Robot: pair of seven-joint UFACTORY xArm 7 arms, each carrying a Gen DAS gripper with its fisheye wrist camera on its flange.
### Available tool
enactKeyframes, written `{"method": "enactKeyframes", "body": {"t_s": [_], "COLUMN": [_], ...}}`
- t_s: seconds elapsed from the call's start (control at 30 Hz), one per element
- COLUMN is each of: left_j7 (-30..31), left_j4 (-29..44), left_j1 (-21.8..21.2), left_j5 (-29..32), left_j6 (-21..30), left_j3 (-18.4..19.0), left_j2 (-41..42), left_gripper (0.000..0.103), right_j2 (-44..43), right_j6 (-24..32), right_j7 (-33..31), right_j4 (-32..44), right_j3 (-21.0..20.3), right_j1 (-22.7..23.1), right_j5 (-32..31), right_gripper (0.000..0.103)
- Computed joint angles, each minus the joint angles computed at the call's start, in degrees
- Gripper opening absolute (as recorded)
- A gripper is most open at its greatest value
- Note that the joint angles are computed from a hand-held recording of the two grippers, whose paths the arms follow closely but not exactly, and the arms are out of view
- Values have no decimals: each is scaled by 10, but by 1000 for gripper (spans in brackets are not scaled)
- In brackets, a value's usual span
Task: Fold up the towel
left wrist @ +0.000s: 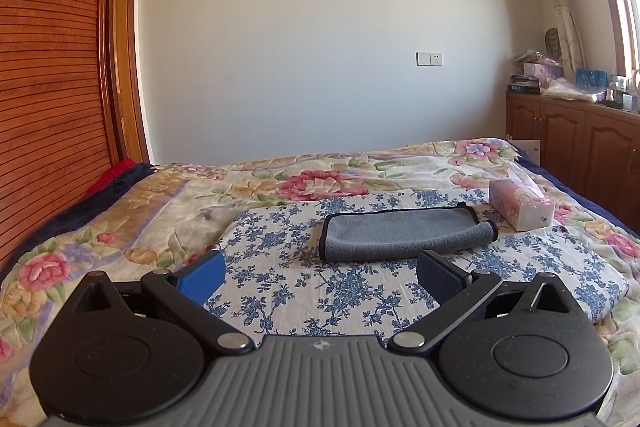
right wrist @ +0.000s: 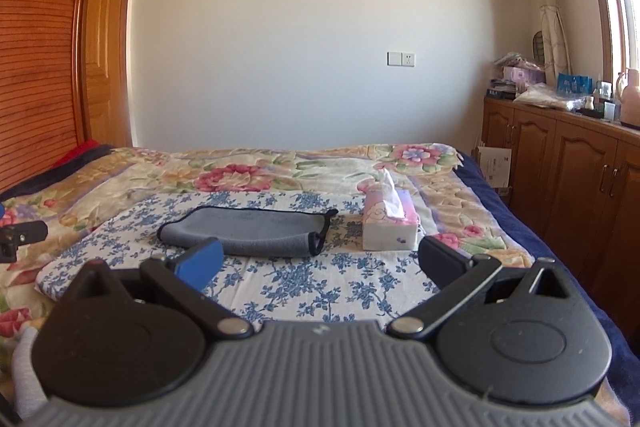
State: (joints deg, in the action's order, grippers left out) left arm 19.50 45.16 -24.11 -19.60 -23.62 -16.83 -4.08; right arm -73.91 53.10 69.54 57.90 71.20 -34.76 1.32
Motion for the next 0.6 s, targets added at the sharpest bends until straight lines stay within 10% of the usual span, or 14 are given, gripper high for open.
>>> {"method": "enactKeyframes", "body": {"t_s": [0.6], "left_j7": [7], "left_j4": [-4], "left_j1": [-1], "left_j5": [-9], "left_j6": [-6], "left_j3": [0], "left_j2": [1], "left_gripper": [103], "right_j2": [-9], "right_j6": [12], "right_j7": [-4], "right_j4": [6], "right_j3": [2], "right_j1": [-7], "right_j5": [9], "right_gripper": [103]}}
